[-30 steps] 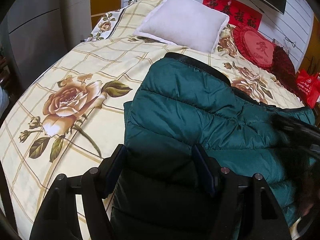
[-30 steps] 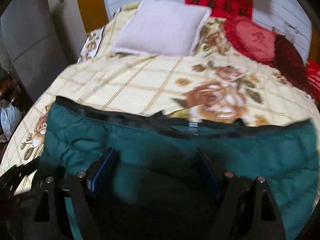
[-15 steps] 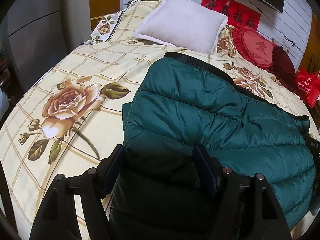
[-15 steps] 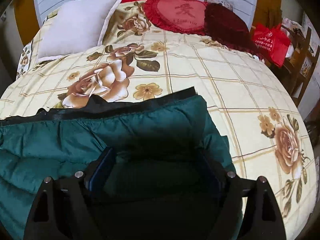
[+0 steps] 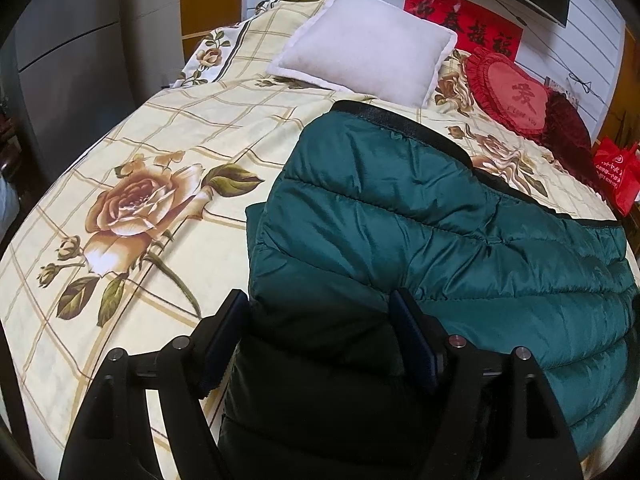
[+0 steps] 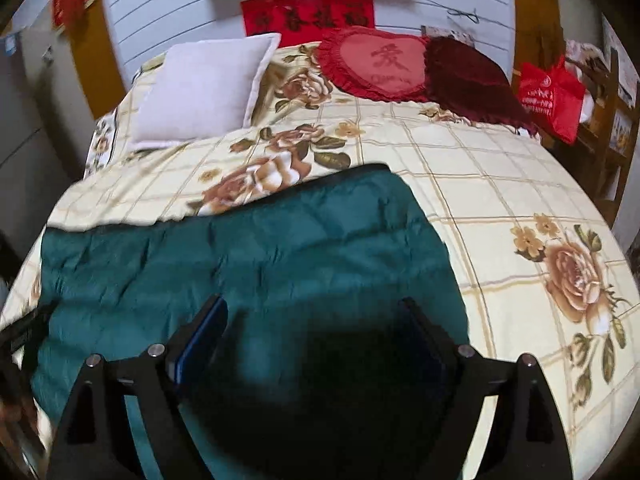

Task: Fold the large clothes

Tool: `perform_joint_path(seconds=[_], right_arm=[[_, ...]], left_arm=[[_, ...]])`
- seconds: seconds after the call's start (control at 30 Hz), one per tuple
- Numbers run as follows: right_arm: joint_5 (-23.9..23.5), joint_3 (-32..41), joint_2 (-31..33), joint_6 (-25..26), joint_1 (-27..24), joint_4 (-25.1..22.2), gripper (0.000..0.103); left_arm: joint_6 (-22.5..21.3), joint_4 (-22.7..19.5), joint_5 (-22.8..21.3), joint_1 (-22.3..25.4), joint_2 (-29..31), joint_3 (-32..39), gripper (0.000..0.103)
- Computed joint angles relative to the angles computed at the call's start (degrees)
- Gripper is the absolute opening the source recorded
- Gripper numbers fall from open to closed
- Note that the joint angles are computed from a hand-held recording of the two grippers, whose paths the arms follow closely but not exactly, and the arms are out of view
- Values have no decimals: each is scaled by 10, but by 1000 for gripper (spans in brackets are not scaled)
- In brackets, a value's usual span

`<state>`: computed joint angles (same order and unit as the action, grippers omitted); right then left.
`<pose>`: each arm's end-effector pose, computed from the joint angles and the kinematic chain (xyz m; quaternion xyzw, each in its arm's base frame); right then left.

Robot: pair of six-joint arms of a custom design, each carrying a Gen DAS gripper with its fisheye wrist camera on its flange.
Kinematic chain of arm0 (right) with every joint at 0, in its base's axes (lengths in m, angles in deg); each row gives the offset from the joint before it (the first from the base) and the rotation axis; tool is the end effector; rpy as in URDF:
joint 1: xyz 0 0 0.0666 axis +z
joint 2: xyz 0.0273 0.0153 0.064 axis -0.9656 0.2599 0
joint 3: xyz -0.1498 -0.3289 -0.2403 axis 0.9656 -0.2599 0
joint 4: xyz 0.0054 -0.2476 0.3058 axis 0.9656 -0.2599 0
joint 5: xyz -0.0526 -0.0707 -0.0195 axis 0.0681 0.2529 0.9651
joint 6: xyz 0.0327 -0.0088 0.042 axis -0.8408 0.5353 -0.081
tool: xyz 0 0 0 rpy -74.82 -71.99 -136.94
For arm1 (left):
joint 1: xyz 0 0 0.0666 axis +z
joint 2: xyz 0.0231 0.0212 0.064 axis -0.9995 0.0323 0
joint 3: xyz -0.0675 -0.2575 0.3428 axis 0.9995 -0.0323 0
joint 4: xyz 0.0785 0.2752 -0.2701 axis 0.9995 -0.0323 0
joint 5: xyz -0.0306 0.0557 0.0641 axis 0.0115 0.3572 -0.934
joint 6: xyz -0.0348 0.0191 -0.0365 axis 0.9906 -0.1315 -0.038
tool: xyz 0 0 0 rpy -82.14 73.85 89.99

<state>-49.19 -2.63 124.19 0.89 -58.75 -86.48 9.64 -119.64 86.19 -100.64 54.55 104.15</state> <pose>0.4662 0.1205 0.4874 0.1877 0.8999 -0.0304 0.3924 0.5931 -0.1332 0.4943 0.0697 0.9342 -0.0712 0.3425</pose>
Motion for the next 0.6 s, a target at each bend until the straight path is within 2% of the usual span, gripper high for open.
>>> perform_joint_path(seconds=[0.1, 0.23, 0.33, 0.53, 0.6], right_arm=[[17, -12, 5, -8, 1, -15, 89], [-3, -22, 16, -33, -15, -9, 99], [-7, -15, 14, -36, -15, -25, 99], [14, -65, -54, -71, 8, 10, 99], [9, -75, -60, -77, 10, 7, 99]], left_arm=[[-2, 3, -2, -1, -1, -1, 83], [-4, 8, -6, -1, -2, -4, 83], [-4, 7, -5, -1, -2, -4, 83], [-3, 9, -5, -1, -3, -6, 83], [-1, 14, -8, -2, -5, -11, 83]])
